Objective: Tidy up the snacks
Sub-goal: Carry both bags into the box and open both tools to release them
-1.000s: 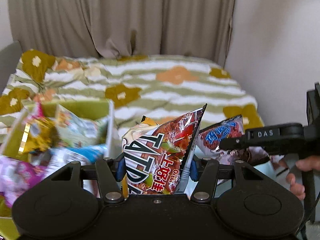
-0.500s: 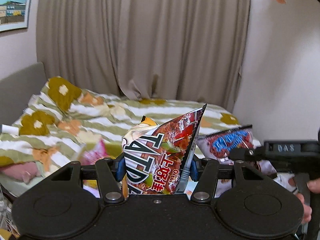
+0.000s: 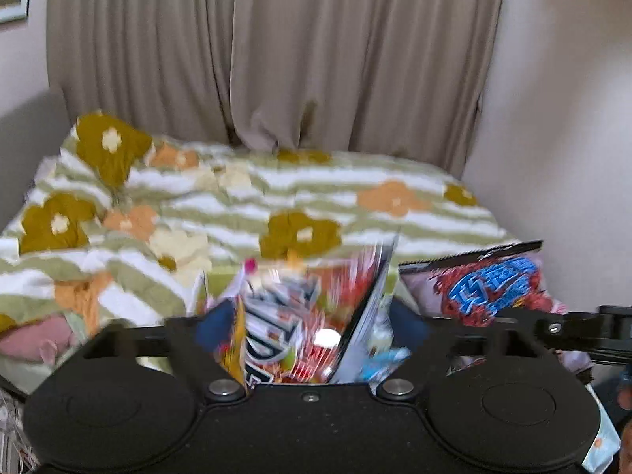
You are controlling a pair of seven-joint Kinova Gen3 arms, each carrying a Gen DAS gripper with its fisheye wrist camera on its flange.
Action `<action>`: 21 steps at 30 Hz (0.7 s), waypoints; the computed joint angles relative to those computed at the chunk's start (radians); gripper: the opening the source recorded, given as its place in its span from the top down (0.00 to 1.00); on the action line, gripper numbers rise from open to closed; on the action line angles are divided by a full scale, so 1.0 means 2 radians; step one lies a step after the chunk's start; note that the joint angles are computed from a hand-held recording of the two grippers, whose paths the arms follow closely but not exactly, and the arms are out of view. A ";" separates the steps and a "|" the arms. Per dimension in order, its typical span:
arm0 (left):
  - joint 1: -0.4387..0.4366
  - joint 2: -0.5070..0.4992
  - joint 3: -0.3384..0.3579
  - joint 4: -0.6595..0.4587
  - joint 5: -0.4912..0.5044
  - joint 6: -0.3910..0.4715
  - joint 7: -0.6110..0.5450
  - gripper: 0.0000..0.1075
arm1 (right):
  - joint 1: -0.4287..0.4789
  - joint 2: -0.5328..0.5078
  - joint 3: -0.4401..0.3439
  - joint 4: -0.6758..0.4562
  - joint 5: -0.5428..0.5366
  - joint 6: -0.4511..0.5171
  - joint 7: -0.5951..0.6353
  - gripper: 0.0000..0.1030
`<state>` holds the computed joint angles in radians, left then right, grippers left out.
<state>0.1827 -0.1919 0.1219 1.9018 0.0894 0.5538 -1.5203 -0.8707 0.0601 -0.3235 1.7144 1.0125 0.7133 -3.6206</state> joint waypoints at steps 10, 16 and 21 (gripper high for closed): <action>-0.004 -0.044 -0.035 0.049 0.050 0.009 -0.051 0.05 | -0.025 0.024 0.010 -0.028 -0.033 0.041 0.023 0.35; -0.020 -0.076 -0.035 0.058 0.038 0.013 -0.041 0.04 | -0.031 0.027 0.015 -0.036 -0.025 0.032 0.033 0.34; -0.024 -0.088 -0.043 0.065 0.037 0.016 -0.035 0.04 | -0.028 0.034 0.022 -0.030 -0.026 -0.014 0.038 0.00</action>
